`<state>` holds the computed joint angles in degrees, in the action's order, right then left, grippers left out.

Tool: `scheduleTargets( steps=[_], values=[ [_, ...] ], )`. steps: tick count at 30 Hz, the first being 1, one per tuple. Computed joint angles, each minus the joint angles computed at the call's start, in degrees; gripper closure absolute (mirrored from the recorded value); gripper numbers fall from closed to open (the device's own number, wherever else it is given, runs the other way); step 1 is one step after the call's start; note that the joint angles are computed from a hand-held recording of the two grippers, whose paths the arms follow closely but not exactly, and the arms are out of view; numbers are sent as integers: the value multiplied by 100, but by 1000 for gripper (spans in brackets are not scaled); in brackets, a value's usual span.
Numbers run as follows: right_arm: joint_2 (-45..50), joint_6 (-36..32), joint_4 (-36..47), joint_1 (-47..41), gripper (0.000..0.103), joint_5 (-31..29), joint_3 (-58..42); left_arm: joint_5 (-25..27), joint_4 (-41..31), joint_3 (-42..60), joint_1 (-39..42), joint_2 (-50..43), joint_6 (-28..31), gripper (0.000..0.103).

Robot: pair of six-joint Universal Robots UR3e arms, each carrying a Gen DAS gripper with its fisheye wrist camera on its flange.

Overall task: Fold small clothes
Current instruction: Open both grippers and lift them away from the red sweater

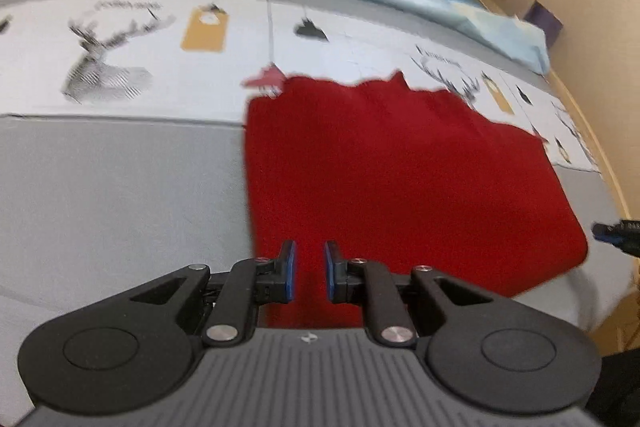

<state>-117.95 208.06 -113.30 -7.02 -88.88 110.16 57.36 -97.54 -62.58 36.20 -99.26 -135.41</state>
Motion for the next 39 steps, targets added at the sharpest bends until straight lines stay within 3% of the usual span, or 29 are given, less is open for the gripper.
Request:
scheduleTargets(
  steps=[3,5,8,14,18,22,28,39],
  values=[
    [3,-300,16,-127,84,482,112,954,307,-258,-525,-66,38,77],
    [400,-314,264,130,84,223,-65,1629,688,-504,-871,-87,36,77],
    [536,-198,525,192,82,52,-174,1335,614,-436,-721,11,-89,75],
    [473,45,327,766,82,-565,-644,924,866,-296,-392,313,-565,59],
    [886,167,-69,1710,64,-1412,-1204,469,771,264,-174,273,-866,50],
    [1341,308,-303,2172,63,-1740,-1589,75,796,488,161,398,-1111,36],
    [2481,585,-457,2896,63,-2080,-2434,-163,418,1250,504,126,-1212,36],
    [4713,775,-632,4062,63,-1734,-4494,-497,-522,2499,1222,-333,-761,35]
  ],
)
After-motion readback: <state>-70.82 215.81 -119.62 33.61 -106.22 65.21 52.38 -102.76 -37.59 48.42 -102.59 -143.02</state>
